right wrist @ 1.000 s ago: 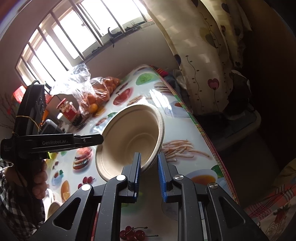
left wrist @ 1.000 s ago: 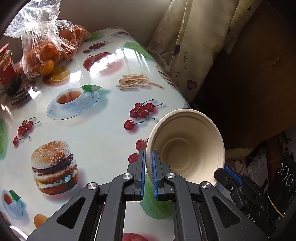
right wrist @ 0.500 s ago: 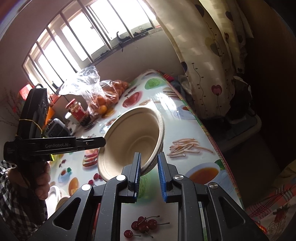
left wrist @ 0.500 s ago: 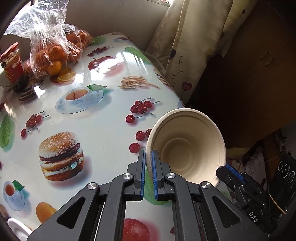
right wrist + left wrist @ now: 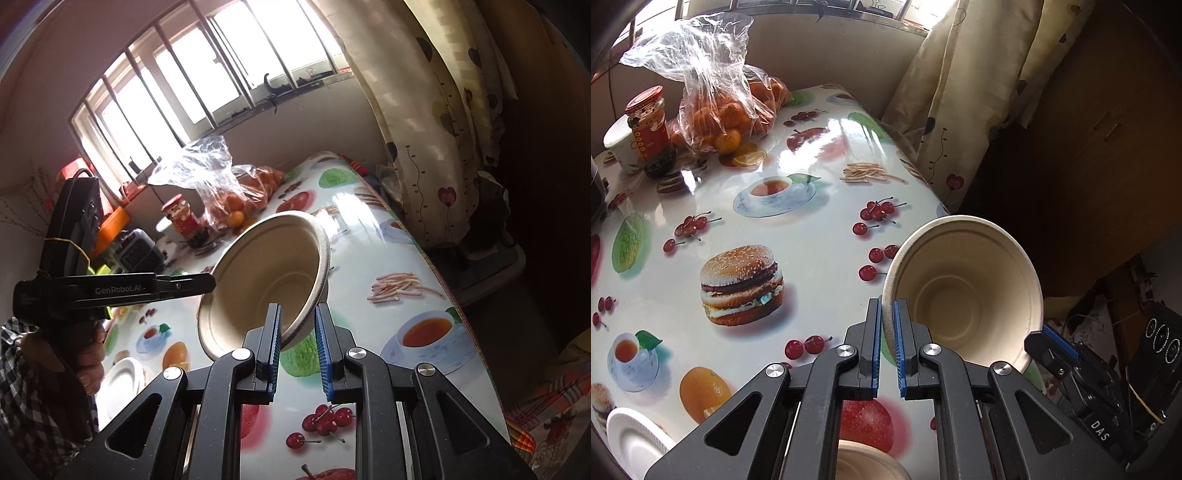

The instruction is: Organize plates and bowls

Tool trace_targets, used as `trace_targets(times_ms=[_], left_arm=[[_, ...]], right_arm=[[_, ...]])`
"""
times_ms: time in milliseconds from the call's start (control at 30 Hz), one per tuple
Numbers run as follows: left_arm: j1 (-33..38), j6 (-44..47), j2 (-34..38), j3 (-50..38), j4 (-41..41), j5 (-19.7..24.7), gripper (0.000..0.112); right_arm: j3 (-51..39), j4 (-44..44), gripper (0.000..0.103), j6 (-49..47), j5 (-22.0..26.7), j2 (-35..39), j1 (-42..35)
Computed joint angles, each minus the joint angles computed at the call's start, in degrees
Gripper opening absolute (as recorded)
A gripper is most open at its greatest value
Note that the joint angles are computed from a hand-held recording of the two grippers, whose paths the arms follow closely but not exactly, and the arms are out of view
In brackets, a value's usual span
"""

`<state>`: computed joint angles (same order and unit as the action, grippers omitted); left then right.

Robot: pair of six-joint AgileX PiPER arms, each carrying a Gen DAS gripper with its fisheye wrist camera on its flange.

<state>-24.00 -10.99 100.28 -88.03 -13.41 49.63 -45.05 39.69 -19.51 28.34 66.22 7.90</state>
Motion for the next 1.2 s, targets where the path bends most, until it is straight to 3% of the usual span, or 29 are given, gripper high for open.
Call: trace_targets(times_ms=[500,1000,1200], left_arm=[[1.4,1.7,-14.9,14.9,-1.3,-3.4,0.007],[5.2,4.7,-28.8,27.8,-3.9,-4.3,0.007],[8.3,6.9,-33.5,32.2,-5.6,-3.5,0.007]], right_arm=[[3.2,-18.1,0.018,22.9,-2.1,-9.4,12.8],[5.2,-58.4,0.018,70.3,-0.5,-14.5,36.9],[6.1,-68.5,0.018,83.7,0.5,-13.3,44.7]])
